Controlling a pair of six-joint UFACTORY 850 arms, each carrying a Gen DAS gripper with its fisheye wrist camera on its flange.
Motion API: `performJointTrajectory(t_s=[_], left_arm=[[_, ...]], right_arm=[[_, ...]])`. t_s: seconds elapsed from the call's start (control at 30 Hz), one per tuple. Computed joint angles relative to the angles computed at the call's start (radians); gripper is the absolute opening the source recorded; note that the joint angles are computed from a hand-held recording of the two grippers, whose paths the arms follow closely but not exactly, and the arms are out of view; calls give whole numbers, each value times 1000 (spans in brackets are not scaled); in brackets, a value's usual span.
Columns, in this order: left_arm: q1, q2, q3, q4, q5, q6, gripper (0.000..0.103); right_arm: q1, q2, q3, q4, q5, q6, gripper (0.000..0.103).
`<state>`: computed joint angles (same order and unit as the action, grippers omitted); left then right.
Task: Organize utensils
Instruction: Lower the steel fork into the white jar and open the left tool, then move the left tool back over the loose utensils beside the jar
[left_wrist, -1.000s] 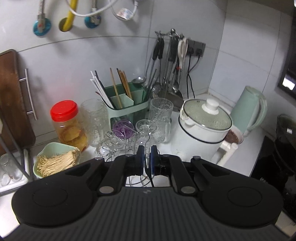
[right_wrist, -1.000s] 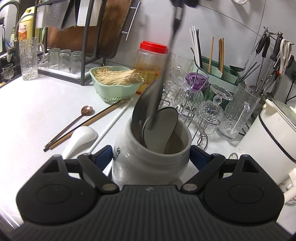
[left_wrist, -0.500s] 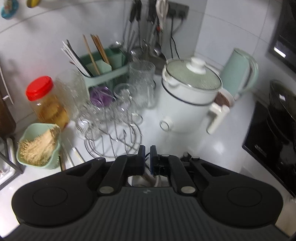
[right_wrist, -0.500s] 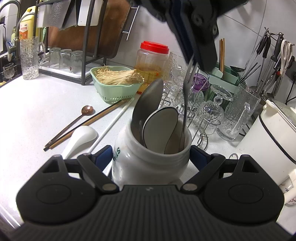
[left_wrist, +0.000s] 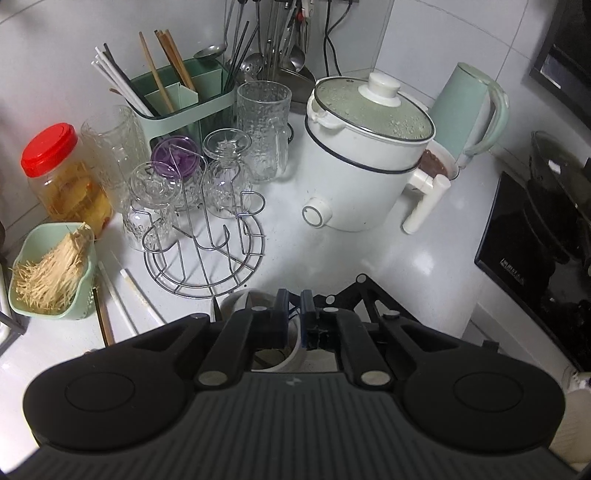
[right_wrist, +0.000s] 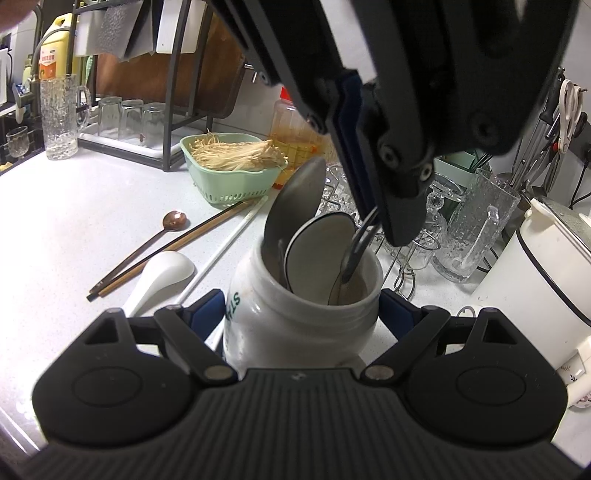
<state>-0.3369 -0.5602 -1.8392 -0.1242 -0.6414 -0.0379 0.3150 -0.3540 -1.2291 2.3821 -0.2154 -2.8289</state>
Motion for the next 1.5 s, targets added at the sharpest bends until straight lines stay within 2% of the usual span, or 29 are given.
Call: performJointTrajectory(t_s=[0.4, 0.73, 0.9, 1.23, 1.33, 1.5], left_arm=[[11, 59, 58, 23, 58, -88, 7], [14, 155, 144, 110, 145, -214, 8], [15, 200, 191, 184, 178, -305, 19], [19, 272, 278, 343, 201, -517, 24], [20, 299, 312, 418, 211, -604, 34], [26, 338, 366, 528, 199, -750, 34]], right_arm=[[1, 0, 0, 15, 1, -9, 92], [3, 1, 2, 48, 5, -37, 92], [4, 1, 2, 52, 5, -40, 92], [6, -1, 2, 93, 7, -66, 92], [5, -2, -1, 83, 7, -54, 92], [5, 0, -8, 108, 38, -67, 92]])
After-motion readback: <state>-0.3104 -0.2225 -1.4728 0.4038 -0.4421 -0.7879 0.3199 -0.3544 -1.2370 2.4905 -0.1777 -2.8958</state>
